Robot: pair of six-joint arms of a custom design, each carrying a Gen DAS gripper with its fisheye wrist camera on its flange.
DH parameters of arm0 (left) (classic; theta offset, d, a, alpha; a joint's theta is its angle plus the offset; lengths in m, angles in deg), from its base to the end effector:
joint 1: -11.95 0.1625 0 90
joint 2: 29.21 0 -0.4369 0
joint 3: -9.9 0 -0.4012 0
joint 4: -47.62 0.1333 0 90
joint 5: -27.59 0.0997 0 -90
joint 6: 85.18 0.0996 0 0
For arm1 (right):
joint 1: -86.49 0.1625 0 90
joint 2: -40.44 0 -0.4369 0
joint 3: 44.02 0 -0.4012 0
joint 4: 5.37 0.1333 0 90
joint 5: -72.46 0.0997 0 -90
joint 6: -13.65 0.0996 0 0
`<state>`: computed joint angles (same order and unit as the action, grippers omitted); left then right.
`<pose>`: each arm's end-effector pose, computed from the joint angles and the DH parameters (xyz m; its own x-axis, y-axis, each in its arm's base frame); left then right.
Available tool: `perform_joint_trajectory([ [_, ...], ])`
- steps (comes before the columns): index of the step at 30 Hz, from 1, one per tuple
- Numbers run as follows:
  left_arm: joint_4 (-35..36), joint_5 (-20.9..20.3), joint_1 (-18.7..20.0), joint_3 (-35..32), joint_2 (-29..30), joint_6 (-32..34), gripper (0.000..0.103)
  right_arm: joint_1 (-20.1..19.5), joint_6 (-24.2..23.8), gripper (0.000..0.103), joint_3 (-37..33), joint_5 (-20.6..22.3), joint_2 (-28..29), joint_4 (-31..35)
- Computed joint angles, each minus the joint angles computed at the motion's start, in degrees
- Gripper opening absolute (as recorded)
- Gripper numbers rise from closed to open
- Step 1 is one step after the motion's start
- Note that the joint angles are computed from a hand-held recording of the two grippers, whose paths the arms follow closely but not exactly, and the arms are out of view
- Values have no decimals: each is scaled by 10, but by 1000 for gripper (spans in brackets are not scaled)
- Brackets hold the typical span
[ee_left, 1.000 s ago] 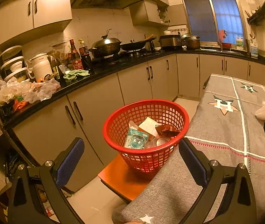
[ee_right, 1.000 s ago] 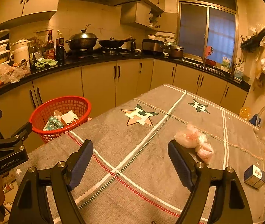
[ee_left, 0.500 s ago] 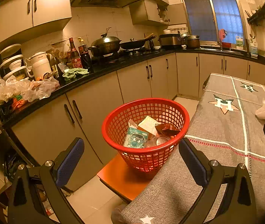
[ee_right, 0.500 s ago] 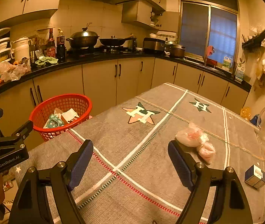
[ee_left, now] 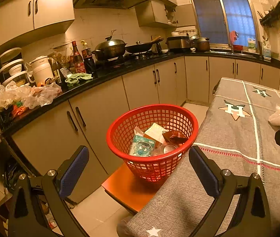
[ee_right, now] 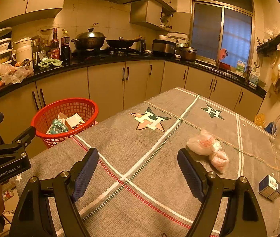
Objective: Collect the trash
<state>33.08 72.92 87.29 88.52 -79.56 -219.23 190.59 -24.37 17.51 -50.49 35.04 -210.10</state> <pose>0.0253 -0.7067 0.1952 -0.5554 -0.1692 -0.8142 0.6605 0.5052 -0.5555 0.2672 -0.7390 -0.0879 -0.6521 -0.1176 0.7490 -0.6709 0.5495 -0.4979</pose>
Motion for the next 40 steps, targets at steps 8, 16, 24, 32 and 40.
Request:
perform_joint_trajectory([
  [8,2,0,0,-2,1,-2,101,0,1,86,-1,-1,1,1],
  [16,-2,1,-1,2,1,0,101,1,1,86,-1,-2,1,2],
  [24,-3,1,-1,2,0,2,101,0,0,86,-1,-2,1,1],
  [32,10,3,-4,-1,4,-4,101,0,1,86,-1,-2,1,4],
  [40,184,60,-36,-65,52,-64,101,-11,42,86,68,-90,-40,-55],
])
